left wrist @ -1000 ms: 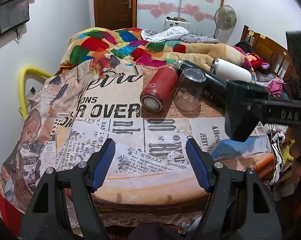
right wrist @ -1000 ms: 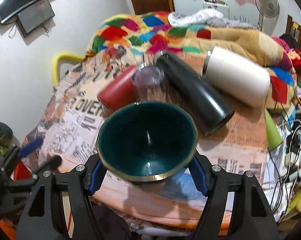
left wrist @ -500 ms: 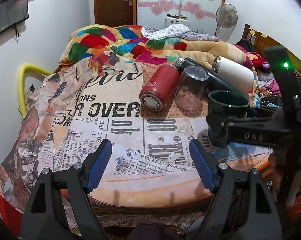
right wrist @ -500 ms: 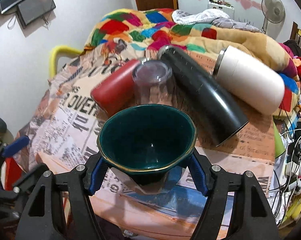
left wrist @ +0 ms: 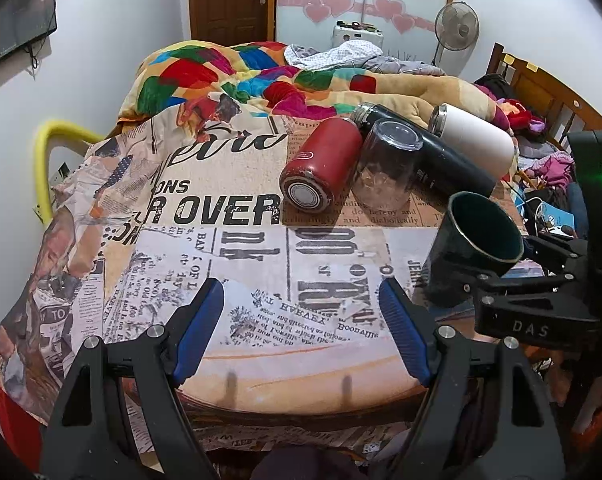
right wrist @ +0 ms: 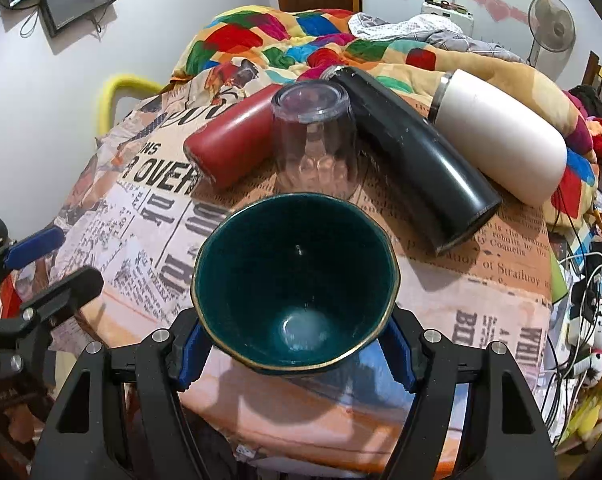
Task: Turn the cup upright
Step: 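Lower the upright cup onto the bed and open the right tool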
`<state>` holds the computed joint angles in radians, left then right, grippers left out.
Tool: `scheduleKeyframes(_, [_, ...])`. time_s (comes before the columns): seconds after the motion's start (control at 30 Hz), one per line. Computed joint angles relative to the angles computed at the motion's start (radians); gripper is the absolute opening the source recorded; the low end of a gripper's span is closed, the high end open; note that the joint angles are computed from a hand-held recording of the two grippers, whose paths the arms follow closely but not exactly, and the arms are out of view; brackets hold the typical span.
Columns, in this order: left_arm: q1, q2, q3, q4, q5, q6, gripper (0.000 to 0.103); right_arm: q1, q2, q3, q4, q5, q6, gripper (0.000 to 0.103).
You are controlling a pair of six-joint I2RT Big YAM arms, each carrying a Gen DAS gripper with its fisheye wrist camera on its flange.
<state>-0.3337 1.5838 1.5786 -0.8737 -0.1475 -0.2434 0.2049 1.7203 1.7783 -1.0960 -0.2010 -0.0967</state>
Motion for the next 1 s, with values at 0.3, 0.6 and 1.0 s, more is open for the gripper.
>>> scheduleKeyframes(0.3, [-0.020, -0.040, -0.010, -0.005, -0.019, -0.016, 0.079, 0.006, -0.002, 0.003, -0.048, 0.004, -0.021, 0.071])
scheduleKeyframes(0.6, [-0.052, -0.106, -0.002, -0.001, -0.036, -0.030, 0.079, -0.024, -0.108, -0.051, -0.017, -0.024, -0.019, 0.076])
scheduleKeyframes(1.0, [-0.196, -0.287, 0.008, 0.181, -0.206, 0.041, 0.082, -0.119, -0.447, -0.153, 0.280, -0.112, 0.077, 0.077])
